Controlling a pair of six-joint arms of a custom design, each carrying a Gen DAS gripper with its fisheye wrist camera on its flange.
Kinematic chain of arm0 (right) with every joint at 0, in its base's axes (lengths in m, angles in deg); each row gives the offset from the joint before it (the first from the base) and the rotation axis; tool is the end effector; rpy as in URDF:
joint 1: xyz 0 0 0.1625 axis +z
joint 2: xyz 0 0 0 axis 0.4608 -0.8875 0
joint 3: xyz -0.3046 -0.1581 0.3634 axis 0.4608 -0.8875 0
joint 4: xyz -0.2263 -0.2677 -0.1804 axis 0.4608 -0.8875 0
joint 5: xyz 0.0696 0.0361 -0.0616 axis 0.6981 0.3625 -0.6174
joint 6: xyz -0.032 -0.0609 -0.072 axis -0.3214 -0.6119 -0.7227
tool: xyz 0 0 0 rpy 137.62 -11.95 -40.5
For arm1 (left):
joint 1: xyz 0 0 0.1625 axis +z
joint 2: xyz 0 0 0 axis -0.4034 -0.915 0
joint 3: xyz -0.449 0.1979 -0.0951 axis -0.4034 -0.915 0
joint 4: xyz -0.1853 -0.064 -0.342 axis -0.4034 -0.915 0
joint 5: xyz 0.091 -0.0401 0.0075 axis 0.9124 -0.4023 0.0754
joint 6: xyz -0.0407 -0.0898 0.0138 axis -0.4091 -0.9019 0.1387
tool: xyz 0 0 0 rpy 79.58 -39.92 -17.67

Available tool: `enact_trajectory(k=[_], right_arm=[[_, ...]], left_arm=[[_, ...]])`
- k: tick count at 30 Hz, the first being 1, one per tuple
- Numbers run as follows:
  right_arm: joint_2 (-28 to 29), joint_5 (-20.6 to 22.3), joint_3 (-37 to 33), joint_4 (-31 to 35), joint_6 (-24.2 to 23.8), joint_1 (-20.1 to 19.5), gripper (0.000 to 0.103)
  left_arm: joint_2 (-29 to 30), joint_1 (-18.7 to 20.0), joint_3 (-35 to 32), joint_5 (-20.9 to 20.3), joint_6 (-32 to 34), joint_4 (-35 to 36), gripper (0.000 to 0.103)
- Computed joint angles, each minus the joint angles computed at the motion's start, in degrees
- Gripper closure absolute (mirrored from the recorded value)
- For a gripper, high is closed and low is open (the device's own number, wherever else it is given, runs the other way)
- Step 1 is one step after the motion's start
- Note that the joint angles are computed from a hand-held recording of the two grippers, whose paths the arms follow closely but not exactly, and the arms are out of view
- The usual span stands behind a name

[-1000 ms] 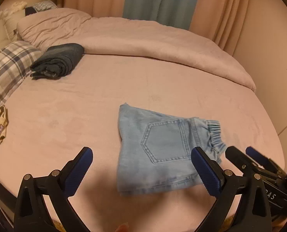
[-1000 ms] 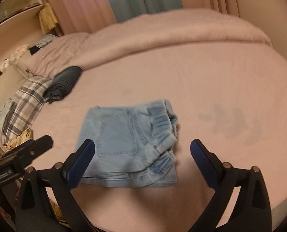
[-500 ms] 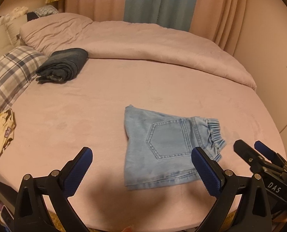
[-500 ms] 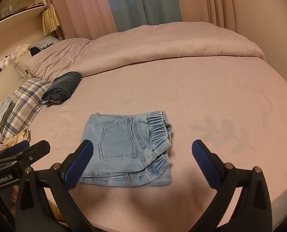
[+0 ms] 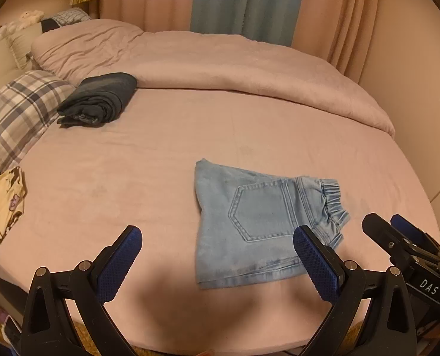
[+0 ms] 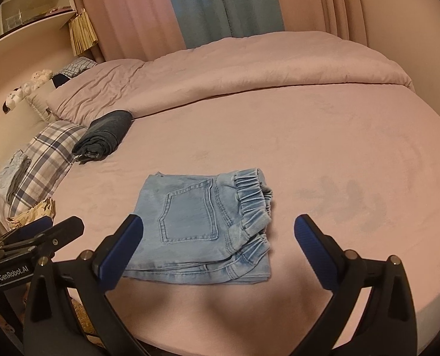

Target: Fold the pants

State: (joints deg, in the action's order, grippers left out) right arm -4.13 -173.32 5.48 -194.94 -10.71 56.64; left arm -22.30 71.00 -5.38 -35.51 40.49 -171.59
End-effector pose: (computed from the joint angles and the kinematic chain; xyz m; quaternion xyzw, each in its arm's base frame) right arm 0.0246 -0.7794 0.3809 0.0466 -0.8915 0.3915 0.2232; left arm -0.4539 -0.7930 -0.0159 0.1808 0.8944 -0.2899 0.2887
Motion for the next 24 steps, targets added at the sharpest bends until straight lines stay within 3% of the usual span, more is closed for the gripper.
enact_trajectory(k=[17, 20, 24], right_arm=[[-0.33, 1.20, -0.59, 3.91, 1.59, -0.94, 0.001], [-0.08, 3.04, -1.44, 5.72, 2.10, -1.64, 0.001], [1.26, 7.50, -4.65, 12.87, 7.09, -4.17, 0.001]], left_arm=[[0.35, 0.78, -1.22, -2.76, 0.37, 3.16, 0.002], [0.75, 1.99, -1.39, -6.33, 1.47, 1.54, 0.002], [3.17, 4.91, -5.27, -9.18, -2.49, 6.52, 0.002]])
